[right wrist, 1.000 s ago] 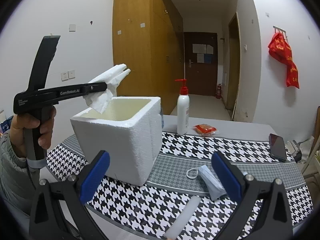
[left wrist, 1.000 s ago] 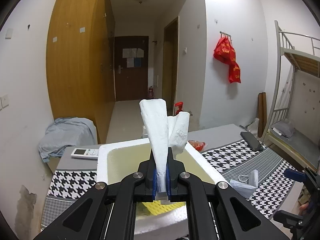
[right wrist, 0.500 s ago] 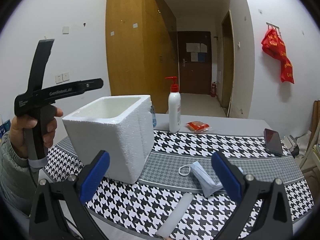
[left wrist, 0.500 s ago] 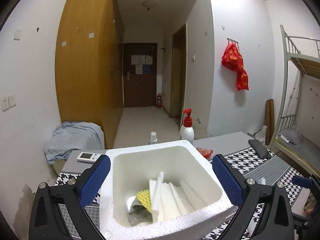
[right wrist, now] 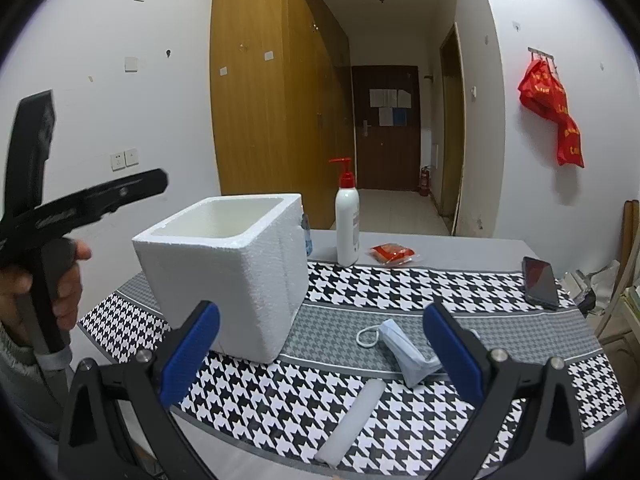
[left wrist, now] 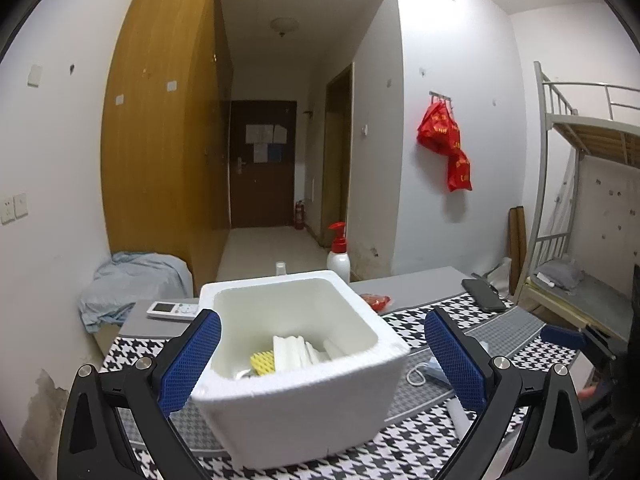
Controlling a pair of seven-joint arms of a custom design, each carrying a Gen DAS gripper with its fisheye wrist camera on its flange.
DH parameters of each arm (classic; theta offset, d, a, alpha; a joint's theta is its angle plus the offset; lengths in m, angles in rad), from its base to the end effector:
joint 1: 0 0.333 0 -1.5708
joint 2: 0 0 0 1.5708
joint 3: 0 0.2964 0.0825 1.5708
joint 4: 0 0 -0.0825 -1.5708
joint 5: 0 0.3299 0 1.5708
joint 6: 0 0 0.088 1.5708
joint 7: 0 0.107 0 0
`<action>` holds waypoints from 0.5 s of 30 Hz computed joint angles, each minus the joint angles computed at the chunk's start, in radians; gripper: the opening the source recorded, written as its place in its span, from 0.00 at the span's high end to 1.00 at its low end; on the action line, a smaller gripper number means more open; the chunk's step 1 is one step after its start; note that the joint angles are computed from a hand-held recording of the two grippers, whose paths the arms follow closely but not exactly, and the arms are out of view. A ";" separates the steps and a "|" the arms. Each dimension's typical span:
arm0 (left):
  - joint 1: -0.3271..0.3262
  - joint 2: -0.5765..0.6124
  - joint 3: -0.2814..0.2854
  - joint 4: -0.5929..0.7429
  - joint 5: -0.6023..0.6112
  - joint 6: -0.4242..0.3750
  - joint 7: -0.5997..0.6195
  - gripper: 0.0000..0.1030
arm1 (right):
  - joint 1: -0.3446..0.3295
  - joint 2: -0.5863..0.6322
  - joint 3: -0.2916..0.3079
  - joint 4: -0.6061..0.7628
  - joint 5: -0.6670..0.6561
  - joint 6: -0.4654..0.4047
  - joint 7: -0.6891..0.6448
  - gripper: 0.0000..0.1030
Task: Organize soft objects
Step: 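Withdraw both grippers from the box toward the mask and foam roll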
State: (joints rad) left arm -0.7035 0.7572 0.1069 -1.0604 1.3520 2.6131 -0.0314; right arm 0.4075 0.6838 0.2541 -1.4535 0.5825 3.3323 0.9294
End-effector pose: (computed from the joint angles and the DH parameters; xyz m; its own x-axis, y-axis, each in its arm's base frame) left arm 0.5792 -0.4568 0.4625 -0.0529 -0.9982 0.0283 -0.2790 -0.0125 -0.9602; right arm 0.6137 0.3339 0.4313 0.5093 -0.8587 -0.0571 -0.3633 -0.1544 -0.9188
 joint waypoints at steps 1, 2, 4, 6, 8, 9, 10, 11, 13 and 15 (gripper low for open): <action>-0.014 -0.016 0.011 -0.022 0.023 -0.002 -0.025 0.01 | -0.016 -0.008 0.024 -0.016 -0.002 0.014 -0.007 0.00; -0.025 -0.031 0.016 -0.043 0.046 -0.008 -0.045 0.01 | -0.047 -0.019 0.067 -0.040 -0.008 0.034 -0.018 0.00; -0.035 -0.051 0.005 -0.070 0.064 -0.031 -0.049 0.01 | -0.072 -0.037 0.101 -0.075 -0.016 0.066 -0.020 0.00; -0.039 -0.065 -0.009 -0.089 0.080 -0.048 -0.048 0.01 | -0.075 -0.054 0.106 -0.105 -0.021 0.090 -0.010 0.00; -0.040 -0.076 -0.019 -0.105 0.101 -0.053 -0.060 0.01 | -0.088 -0.070 0.120 -0.135 -0.035 0.111 0.003 0.00; -0.041 -0.083 -0.023 -0.114 0.114 -0.054 -0.073 0.01 | -0.094 -0.076 0.127 -0.146 -0.045 0.118 0.012 0.00; -0.044 -0.090 -0.027 -0.124 0.127 -0.059 -0.086 0.01 | -0.108 -0.083 0.144 -0.164 -0.060 0.131 0.021 0.00; -0.045 -0.097 -0.031 -0.135 0.140 -0.061 -0.099 0.01 | -0.119 -0.087 0.155 -0.176 -0.076 0.139 0.031 0.00; -0.050 -0.111 -0.041 -0.154 0.163 -0.077 -0.122 0.01 | -0.132 -0.101 0.167 -0.206 -0.106 0.157 0.054 0.00; -0.053 -0.129 -0.049 -0.182 0.197 -0.084 -0.157 0.01 | -0.142 -0.115 0.176 -0.235 -0.137 0.176 0.078 0.00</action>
State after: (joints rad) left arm -0.7566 0.6286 0.0581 -1.2420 1.5493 2.5288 -0.1888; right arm 0.2651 0.5692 0.4297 -1.6886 0.4456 3.5084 1.0076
